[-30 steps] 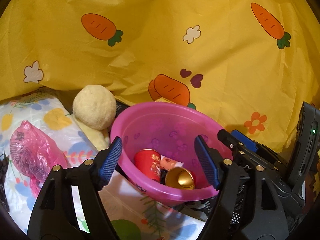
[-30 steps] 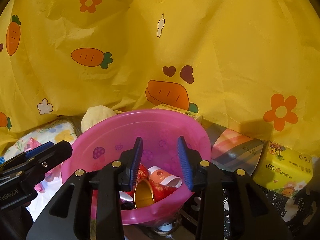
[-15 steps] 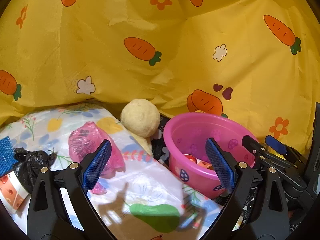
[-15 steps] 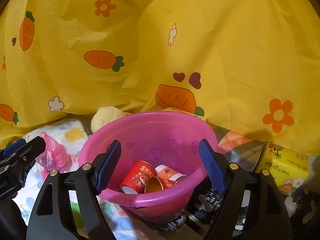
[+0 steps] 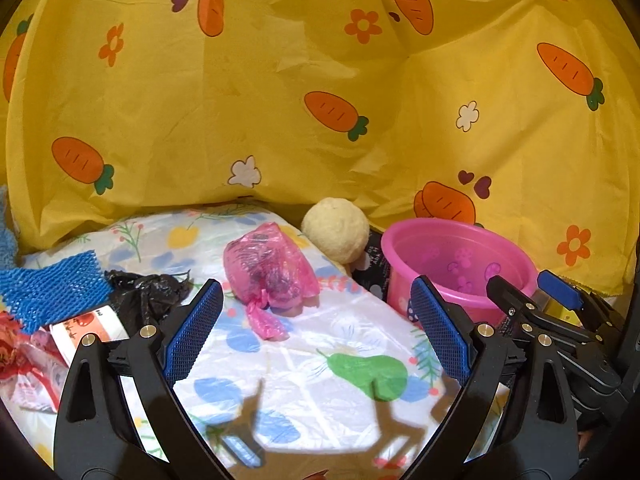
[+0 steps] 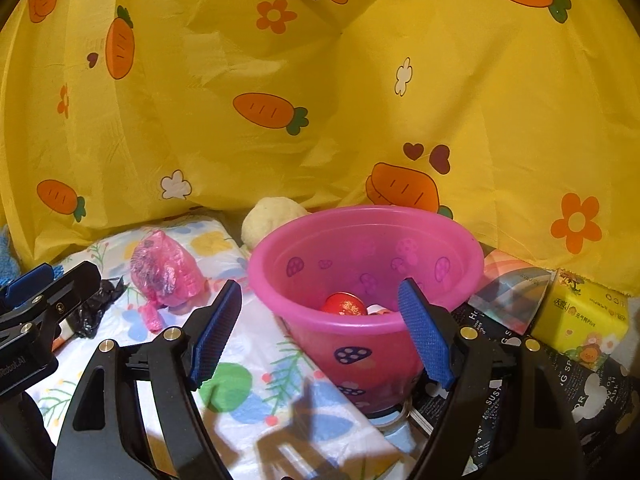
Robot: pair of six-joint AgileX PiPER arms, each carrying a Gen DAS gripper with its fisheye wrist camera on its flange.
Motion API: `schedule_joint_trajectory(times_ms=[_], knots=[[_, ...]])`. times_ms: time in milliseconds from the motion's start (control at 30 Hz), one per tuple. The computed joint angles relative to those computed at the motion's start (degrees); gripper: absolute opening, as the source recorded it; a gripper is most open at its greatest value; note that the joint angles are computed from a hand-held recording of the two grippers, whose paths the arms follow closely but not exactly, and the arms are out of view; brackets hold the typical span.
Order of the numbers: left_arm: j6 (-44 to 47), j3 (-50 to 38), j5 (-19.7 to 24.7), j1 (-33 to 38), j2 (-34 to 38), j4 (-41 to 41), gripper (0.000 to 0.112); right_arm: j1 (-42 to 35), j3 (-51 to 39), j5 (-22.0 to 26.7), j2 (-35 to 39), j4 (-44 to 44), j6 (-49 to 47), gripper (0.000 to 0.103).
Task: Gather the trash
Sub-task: 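Move both open tools back over the remaining trash on the table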
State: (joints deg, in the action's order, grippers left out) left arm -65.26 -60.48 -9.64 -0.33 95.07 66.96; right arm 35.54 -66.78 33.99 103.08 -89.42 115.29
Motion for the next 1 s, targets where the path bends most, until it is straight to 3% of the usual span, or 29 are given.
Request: schedule_joint_trajectory(times_ms=[167,300,400,533,733,1000], knots=[[10.43,5.8,0.55,3.66,-4.7,-11.9,0.093,3.68,0.39,0.27,-0.02,-0.39,1.55,0.08],[8.68,9.58,-0.7,8.95,-7.88,-10.78,0.093,6.83,-0.52,-0.47,0.78,-0.21,1.33,0.08],[16.42,12.31,-0.81,12.74,-9.56,-17.84,0.093,9.56,-1.92,-0.18,1.95,-0.55,0.92,0.08],[21.57,14.86,-1.2,18.19,-11.08,-21.4,0.093,12.63,-4.32,-0.06,3.52,-0.27,-0.38,0.08],[10.65,14.61,-3.29,29.16,-10.19,-9.64,0.093,16.05,-9.82,-1.17,7.02,2.77,-5.54,0.079],[-6.34,7.96,-5.56,40.4,-3.73,8.44,0.092,18.36,-18.85,-4.34,12.83,8.82,-14.49,0.079]])
